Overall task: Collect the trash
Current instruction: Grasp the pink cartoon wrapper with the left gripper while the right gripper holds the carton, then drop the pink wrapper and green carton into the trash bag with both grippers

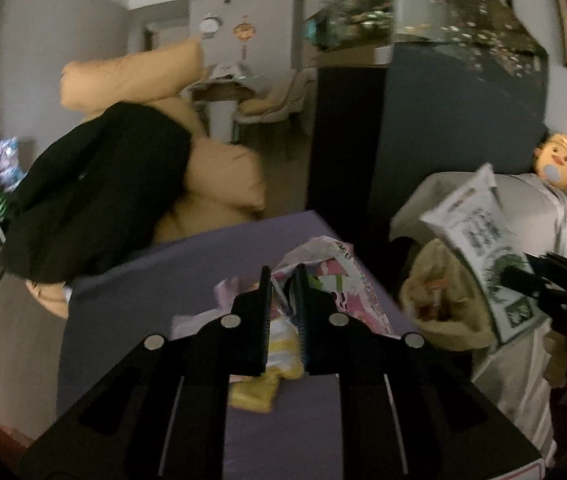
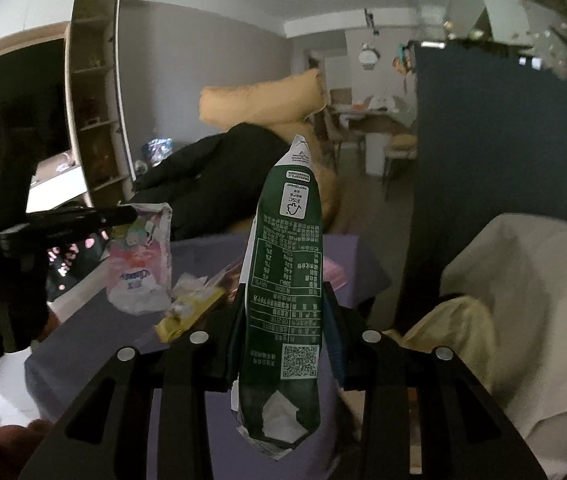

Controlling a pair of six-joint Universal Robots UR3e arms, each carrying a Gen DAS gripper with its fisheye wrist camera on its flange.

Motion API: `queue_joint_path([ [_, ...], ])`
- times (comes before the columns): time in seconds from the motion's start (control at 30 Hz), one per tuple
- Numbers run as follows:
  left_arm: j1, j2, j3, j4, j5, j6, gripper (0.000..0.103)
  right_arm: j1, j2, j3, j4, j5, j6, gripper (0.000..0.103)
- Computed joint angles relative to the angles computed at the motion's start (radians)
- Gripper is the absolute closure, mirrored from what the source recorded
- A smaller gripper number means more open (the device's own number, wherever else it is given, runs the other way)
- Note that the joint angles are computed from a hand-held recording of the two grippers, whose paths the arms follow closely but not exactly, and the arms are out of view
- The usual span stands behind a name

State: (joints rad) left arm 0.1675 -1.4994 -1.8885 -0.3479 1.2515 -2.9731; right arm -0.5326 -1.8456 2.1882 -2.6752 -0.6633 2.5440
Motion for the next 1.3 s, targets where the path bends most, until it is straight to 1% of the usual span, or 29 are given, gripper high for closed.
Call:
queue_joint_path([
  [0.1, -0.083, -0.052, 0.089, -0.034, 0.035, -0.014, 0.092, -0.064, -0.035, 0.010, 0.026, 0.029, -0.028, 0.069],
  [0.27, -0.221, -0.182, 0.267, -0.090, 0.109, -0.035, 0.092, -0.203, -0.080, 0.024, 0.098, 0.098, -0.102, 0.069],
  [0.37, -0.298, -0.266, 0.372, -0.113, 0.150, -0.043, 0.092, -0.260, -0.089, 0.021, 0.127, 0.122, -0.126, 0.069],
  [0.5, -0.381, -0.391, 0.533, -0.156, 0.190, -0.033, 0.092, -0.338, -0.095, 0.029, 0.152, 0.147, -0.166, 0.069],
  [0.67, -0.453, -0.534, 0.721, -0.229, 0.211, -0.032, 0.092, -0.400, -0.083, 0.036, 0.157, 0.153, -0.189, 0.069],
  [0.73, -0.473, -0.583, 0.783, -0.254, 0.217, -0.031, 0.092, -0.417, -0.085, 0.040, 0.159, 0.156, -0.195, 0.069],
  [0.83, -0.490, -0.644, 0.858, -0.288, 0.213, -0.031, 0.092, -0.428, -0.061, 0.049, 0.102, 0.145, -0.178, 0.069],
  [1.07, -0.506, -0.799, 1.061, -0.377, 0.189, -0.065, 0.092, -0.433, -0.026, 0.057, 0.057, 0.123, -0.160, 0.069],
  [1.2, -0.510, -0.886, 1.155, -0.379, 0.184, -0.070, 0.092, -0.416, 0.028, 0.046, -0.006, 0.092, -0.121, 0.070],
  [1.3, -0.507, -0.952, 1.238, -0.418, 0.173, -0.080, 0.092, -0.416, 0.053, 0.052, -0.030, 0.077, -0.116, 0.070],
])
